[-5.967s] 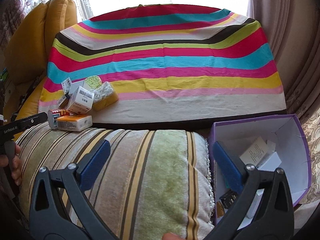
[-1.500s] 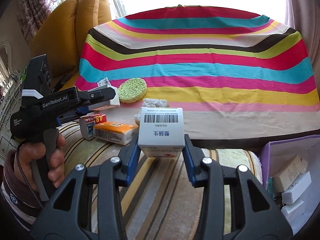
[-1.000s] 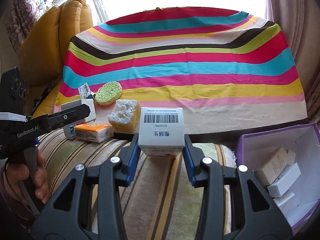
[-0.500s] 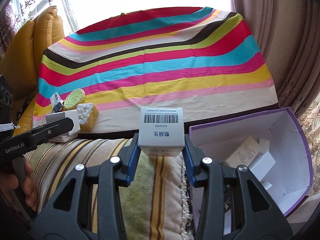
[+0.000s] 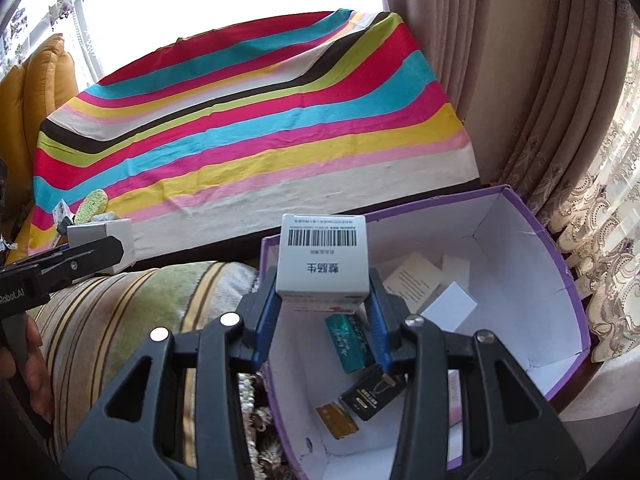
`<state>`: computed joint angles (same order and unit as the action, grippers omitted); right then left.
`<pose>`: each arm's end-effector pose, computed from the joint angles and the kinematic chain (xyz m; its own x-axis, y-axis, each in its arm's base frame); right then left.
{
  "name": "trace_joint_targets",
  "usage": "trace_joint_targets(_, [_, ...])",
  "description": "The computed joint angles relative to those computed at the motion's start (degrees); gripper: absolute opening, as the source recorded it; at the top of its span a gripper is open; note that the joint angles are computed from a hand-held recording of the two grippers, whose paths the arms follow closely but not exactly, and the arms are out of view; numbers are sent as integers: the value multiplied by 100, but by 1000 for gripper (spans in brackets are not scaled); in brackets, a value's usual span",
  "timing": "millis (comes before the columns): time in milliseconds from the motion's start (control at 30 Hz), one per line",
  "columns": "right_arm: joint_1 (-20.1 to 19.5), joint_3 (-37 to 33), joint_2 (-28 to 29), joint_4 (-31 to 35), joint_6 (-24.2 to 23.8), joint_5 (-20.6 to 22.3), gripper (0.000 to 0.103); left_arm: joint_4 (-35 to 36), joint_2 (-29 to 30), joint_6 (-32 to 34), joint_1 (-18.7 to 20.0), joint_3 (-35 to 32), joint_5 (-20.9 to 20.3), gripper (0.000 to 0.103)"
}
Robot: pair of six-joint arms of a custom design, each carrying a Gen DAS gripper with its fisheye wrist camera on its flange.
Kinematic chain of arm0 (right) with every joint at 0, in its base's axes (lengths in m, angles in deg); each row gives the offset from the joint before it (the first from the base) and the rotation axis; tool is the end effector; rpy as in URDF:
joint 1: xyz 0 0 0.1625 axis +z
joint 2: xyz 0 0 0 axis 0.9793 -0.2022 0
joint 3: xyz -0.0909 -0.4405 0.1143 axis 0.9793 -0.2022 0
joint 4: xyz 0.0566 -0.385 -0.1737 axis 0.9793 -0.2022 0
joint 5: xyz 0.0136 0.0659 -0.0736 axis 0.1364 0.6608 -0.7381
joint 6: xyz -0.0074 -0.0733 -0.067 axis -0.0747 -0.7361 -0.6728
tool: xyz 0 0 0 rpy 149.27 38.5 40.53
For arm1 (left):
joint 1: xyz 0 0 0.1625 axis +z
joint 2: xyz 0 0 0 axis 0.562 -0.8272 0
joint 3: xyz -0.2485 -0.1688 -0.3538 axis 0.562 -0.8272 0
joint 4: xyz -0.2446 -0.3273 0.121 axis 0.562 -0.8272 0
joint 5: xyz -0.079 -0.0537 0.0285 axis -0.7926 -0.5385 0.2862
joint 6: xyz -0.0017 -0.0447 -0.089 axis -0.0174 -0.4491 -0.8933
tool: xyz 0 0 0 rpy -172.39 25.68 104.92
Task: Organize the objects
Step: 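Lift both held boxes and carry them over the purple storage box, then lower both boxes into the purple storage box and open both tools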
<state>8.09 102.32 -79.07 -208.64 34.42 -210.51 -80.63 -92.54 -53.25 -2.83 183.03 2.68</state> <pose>0.0534 -0.3697 0.3523 -0.7225 0.1807 0.6673 -0.3231 0.7651 -0.5570 -0.3942 -0.4436 0.0123 -0.8638 0.4091 -0.2940 0.4896 0.8193 -0.2985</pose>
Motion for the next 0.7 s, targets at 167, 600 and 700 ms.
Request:
trace_joint_targets(167, [-270,61,-187,-242,-162,-93,45,210,279,183,-77,-325,-194,61])
trace_joint_targets(600, [-1011,129,-587,-618,-401,-214,45,812,1094,883,-307,-1304,-1015,61])
trace_joint_targets(700, [-1168,133,-640,-683,-401,-213,45,953,1220,1024,-347,-1456,-1213,61])
